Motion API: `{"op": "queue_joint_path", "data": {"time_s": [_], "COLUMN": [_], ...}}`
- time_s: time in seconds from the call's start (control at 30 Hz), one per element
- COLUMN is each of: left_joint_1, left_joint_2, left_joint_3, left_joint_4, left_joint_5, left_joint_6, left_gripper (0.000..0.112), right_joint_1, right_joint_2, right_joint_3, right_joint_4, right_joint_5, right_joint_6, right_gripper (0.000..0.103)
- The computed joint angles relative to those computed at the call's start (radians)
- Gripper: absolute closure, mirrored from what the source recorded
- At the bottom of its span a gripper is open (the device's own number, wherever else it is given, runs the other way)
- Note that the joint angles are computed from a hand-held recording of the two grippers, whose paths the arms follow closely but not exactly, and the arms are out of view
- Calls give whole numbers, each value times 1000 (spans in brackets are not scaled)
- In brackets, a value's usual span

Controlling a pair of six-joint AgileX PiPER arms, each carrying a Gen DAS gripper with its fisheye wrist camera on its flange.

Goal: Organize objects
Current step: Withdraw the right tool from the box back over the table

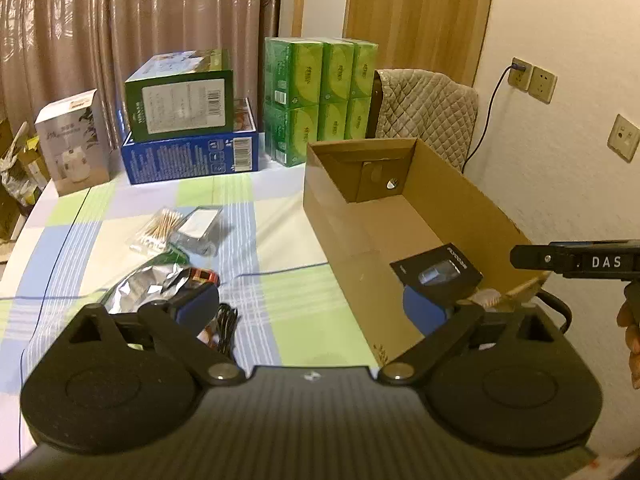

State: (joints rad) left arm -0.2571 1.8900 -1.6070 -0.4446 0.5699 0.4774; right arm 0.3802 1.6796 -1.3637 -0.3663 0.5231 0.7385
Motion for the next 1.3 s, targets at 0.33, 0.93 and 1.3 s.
{"op": "queue_joint_path", "data": {"time_s": [0.33,0.93,1.3], "left_joint_1": [87,347,393], "left_joint_2": [-158,-262,-230], "left_joint_3": [197,363,378], "left_joint_4": [-31,-77,-116], "left_joint_5": [-35,-20,-35], "left_joint_6": [92,239,282], "left_gripper": [10,10,10], "right_joint_1": [138,313,340], "right_joint_2": [-16,60,179], "right_joint_3": [5,-74,-168], "right_joint_4": [-89,-118,-18], "right_joint_5": [41,20,25], "right_joint_6": [136,186,32], "right_gripper": [29,28,28]}}
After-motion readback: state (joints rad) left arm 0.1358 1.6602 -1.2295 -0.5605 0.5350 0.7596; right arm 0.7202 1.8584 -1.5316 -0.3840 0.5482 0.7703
